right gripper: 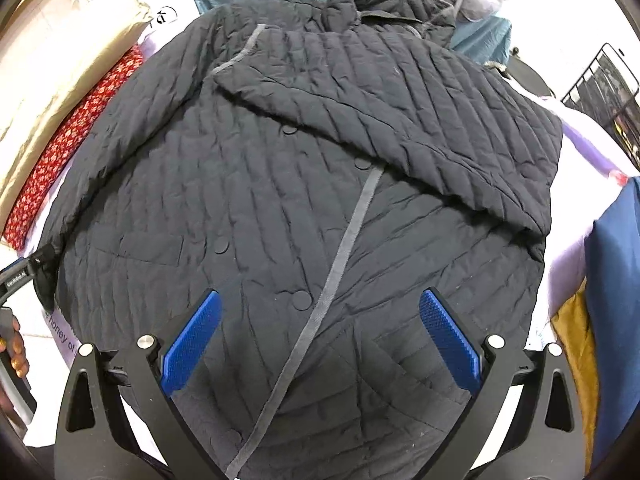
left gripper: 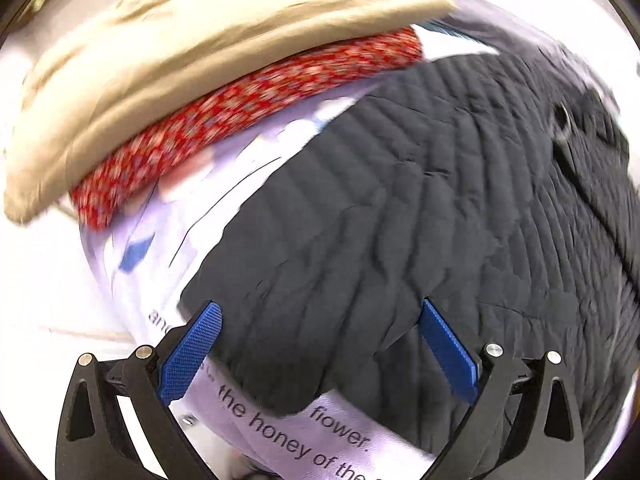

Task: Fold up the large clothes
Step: 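Grasp the jacket sleeve cuff with the left gripper and lift it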

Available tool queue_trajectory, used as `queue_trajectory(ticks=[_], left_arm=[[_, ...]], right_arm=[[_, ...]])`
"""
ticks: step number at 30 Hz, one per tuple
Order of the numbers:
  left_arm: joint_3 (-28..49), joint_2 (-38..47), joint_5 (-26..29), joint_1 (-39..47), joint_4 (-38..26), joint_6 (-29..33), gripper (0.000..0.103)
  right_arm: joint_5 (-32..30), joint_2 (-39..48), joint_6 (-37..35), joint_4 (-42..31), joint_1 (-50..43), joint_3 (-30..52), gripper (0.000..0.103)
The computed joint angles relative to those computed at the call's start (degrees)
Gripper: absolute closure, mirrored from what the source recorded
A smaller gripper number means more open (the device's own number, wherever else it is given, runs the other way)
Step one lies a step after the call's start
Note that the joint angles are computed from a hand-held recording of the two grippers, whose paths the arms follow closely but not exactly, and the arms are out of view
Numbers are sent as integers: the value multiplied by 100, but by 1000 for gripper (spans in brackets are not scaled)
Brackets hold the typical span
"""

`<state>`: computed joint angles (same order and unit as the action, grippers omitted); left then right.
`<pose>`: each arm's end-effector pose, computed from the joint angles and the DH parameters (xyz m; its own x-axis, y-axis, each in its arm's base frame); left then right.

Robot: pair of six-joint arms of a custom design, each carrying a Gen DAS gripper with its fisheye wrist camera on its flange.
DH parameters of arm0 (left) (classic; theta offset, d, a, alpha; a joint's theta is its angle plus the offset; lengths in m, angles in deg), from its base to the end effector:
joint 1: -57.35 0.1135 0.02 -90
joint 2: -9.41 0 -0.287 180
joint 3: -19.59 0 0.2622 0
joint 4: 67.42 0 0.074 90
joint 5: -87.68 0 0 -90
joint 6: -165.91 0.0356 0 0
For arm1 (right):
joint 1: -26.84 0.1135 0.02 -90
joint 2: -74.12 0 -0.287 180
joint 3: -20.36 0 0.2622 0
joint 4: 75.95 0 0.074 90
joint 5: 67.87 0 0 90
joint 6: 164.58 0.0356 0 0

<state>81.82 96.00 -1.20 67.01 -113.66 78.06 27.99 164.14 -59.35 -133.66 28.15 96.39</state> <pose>0.2744 0.0460 0.1885 -0.9352 -0.1211 -0.3326 -0.1264 0.9920 -0.0060 0.3089 0.0034 0.2332 -0.9134 0.2405 -0.3284 0.2583 0.9660 -0.0110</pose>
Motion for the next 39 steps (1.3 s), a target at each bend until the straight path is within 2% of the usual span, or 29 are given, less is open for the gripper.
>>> queue_trajectory(ticks=[2, 7, 12, 15, 17, 20, 21, 23, 25, 31, 39], left_arm=[[133, 129, 402, 439, -280, -234, 6], [79, 171, 1839, 1624, -588, -856, 7], [175, 548, 2558, 1995, -678, -1200, 8], [216, 676, 2459, 1780, -551, -1412, 11], [347, 854, 2193, 1477, -595, -1450, 36], [524, 869, 1909, 1030, -629, -1370, 56], [575, 830, 1778, 893, -641, -1302, 58], [711, 751, 1445, 609, -688, -1153, 78], [960, 723, 1207, 335, -757, -1066, 90], [1933, 618, 1036, -440, -887, -896, 93], [3409, 960, 1247, -2294, -849, -972, 95]], right_arm=[[16, 7, -30, 2, 17, 11, 5], [-28, -10, -22, 0, -31, -35, 5], [-115, 61, 8, -11, -47, -66, 5], [-65, 71, -62, 10, 15, -60, 5], [-46, 48, -121, 27, 37, -54, 5], [21, -12, -154, 36, 26, -53, 5], [30, -24, -164, 39, 8, -54, 5], [19, -51, -152, 53, -51, -77, 5], [-36, -67, -129, 75, -119, -96, 5], [-200, -117, -23, 143, -317, -94, 5], [-241, -328, 80, 157, -700, -179, 5]])
